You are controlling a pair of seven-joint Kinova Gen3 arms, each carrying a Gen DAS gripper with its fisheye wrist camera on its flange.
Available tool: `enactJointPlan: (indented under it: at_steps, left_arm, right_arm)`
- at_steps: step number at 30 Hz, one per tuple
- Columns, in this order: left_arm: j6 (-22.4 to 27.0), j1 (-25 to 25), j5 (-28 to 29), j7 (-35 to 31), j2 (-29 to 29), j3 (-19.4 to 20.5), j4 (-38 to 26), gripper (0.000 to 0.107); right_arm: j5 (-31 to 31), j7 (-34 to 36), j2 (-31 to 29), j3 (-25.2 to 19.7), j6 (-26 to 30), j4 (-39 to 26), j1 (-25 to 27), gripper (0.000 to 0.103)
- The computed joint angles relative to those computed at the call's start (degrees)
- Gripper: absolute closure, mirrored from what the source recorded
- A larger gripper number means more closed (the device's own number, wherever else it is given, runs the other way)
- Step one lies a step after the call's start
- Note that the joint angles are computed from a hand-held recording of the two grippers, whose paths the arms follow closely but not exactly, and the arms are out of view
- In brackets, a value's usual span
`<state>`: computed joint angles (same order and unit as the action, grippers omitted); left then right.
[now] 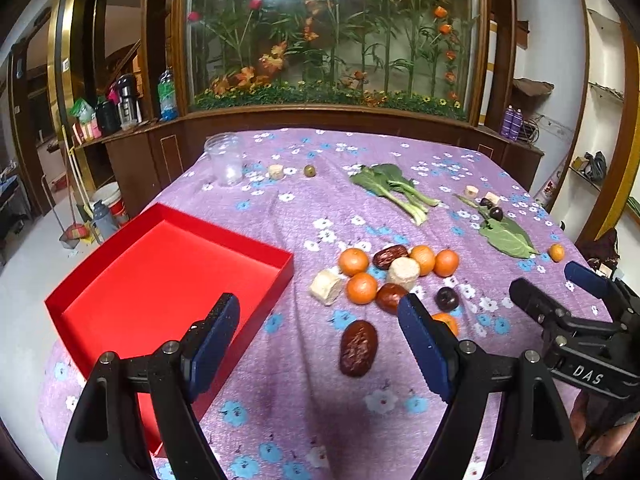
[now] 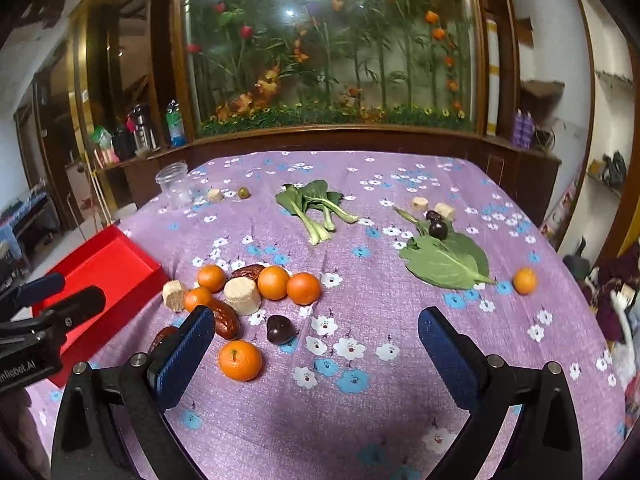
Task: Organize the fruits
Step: 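Move both tools toward the pile of fruit on the tablecloth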
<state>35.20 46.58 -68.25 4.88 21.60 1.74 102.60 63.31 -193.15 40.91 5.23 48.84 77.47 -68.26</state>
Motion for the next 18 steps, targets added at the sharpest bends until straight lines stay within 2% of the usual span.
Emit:
enactJointPlan:
  at_steps: [2, 4, 7, 11, 13, 18]
  left_arm:
    - [-0.42, -0.21, -0.30, 0.85, 0.02, -0.31, 0.77, 0.026]
    - [-1.12, -0.65, -0.64, 1.39, 0.12, -0.48, 1.38, 0.026]
    - [-1.94, -1.36, -0.32, 1.52, 0.56, -0.69, 1.72, 0.026]
    - [-3.91, -1.84, -0.81, 2.57, 1.10, -1.60, 2.32, 0.027]
    - [-5.98, -2.45, -1.21, 3.05, 1.19, -2.16, 2.98, 0.033]
    - [-11.34, -4.90, 2.99, -1.45, 1.56, -2.95, 3.50, 0.050]
  right_arm:
    - [-3.36, 3.77, 0.25, -2.04, -0.75, -1.58, 2.08, 0.000]
    - [-6.70, 6.45, -0.24, -3.24, -3.89, -1.46, 3.99, 0.001]
    - [-10.84, 10.91, 0.26, -3.92, -6.92, -2.55, 5.55, 0.011]
    - [-14.85, 16.87, 1.48, -4.01, -9.61, -4.38, 6.43, 0.020]
    - [-17.14, 20.21, 2.52, -4.08, -9.68, -6.14, 6.86, 0.020]
    - [-21.88, 25.08, 3.86, -2.70, -11.11, -8.06, 7.05, 0.020]
